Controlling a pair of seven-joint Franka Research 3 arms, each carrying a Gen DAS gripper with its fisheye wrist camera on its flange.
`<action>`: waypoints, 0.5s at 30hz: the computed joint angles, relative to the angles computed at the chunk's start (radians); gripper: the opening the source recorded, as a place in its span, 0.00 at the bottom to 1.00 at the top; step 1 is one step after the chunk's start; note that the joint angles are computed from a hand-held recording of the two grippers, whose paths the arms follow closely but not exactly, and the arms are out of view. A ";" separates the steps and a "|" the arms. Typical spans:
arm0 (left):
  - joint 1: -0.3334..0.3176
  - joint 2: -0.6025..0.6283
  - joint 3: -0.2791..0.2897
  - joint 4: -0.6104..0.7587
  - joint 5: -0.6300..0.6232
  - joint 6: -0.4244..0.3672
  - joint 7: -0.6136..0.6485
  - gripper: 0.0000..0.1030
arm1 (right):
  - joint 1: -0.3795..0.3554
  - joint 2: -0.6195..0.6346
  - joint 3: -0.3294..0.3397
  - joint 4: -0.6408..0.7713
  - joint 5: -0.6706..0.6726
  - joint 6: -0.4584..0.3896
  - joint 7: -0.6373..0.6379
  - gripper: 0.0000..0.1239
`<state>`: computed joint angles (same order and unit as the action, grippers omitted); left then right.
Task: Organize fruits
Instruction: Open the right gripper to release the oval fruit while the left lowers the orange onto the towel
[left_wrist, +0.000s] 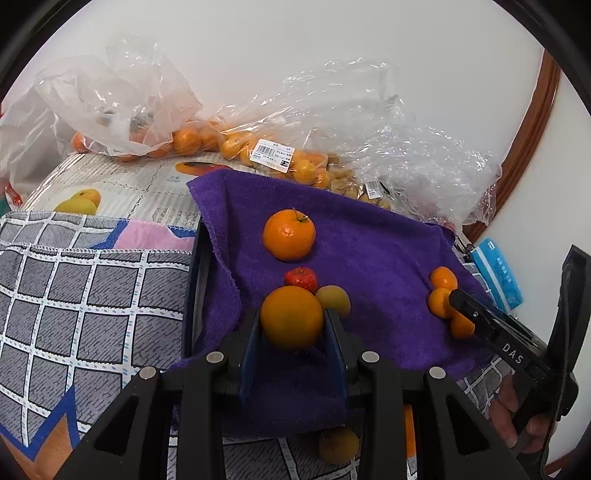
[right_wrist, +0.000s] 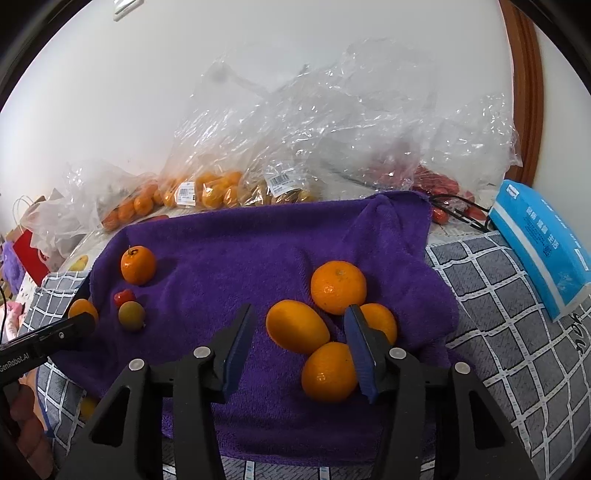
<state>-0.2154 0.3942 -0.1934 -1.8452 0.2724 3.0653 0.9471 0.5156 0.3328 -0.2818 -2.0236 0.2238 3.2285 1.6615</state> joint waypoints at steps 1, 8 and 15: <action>-0.006 0.001 0.006 0.000 0.005 0.002 -0.004 0.31 | 0.007 0.000 -0.007 -0.002 0.001 0.004 0.003 0.41; -0.019 0.002 0.021 0.001 0.025 0.007 -0.021 0.31 | 0.057 0.003 -0.059 -0.007 0.011 0.010 0.004 0.41; -0.012 0.005 0.009 0.007 0.029 0.004 -0.012 0.36 | 0.044 -0.007 -0.039 -0.017 0.024 0.016 -0.011 0.41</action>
<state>-0.2270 0.3989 -0.1846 -1.8382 0.3012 3.0691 0.9348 0.5596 0.3263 -0.3212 -2.0403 0.2478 3.2441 1.6504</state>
